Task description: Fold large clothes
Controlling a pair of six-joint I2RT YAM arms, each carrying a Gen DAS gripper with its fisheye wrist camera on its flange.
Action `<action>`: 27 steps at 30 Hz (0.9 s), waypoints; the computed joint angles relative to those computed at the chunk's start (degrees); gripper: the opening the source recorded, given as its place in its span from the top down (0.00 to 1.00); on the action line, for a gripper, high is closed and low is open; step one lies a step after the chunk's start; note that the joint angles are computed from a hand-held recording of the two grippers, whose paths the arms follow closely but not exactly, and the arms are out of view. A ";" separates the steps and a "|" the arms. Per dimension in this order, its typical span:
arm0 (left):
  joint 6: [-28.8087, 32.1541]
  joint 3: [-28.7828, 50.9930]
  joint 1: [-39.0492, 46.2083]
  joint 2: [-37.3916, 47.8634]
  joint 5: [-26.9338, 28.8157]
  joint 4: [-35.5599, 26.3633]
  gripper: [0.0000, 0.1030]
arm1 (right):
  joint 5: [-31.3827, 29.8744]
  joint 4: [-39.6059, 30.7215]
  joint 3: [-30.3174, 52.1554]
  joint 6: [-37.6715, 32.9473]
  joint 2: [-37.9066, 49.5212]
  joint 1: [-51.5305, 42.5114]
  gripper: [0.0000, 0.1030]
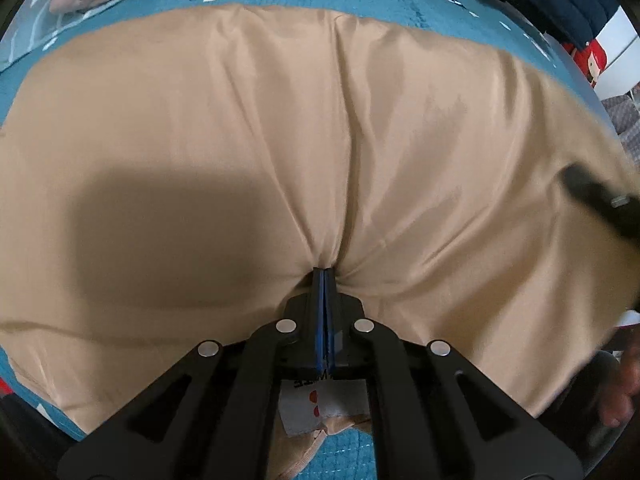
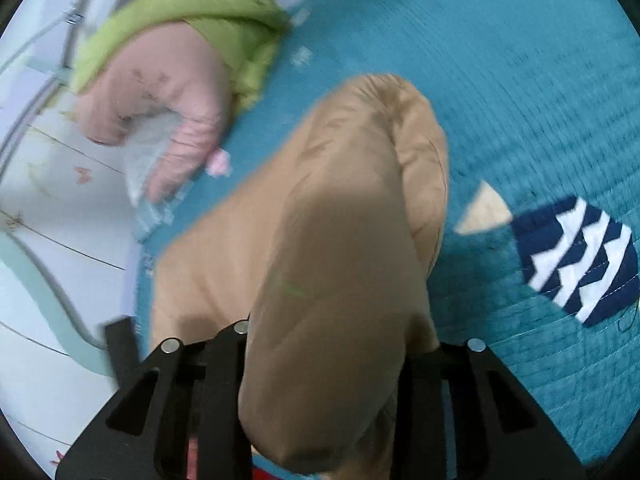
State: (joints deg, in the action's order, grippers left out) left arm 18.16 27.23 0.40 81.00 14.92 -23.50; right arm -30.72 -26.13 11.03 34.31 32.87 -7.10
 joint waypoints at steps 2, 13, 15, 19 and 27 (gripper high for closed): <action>0.56 -1.11 0.69 -1.08 0.38 0.71 0.98 | 6.20 -3.39 3.53 4.47 -4.45 8.95 0.73; 16.42 3.86 16.83 0.57 10.38 -11.86 0.97 | 34.23 0.03 22.47 16.68 16.63 45.29 0.74; 25.27 5.63 23.47 -4.64 11.44 -18.54 0.97 | 35.31 -0.69 25.84 16.56 20.32 46.80 0.74; 35.71 12.32 32.94 -5.34 12.90 -26.57 0.97 | 39.89 -3.34 36.75 17.19 34.49 52.73 0.74; 41.25 23.18 47.23 8.06 11.69 -25.57 0.97 | 39.36 -1.77 52.10 16.68 58.72 57.80 0.69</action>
State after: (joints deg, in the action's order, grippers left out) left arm 59.42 50.41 47.62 89.06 26.60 -49.07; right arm 8.64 -27.90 63.14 50.99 91.59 50.69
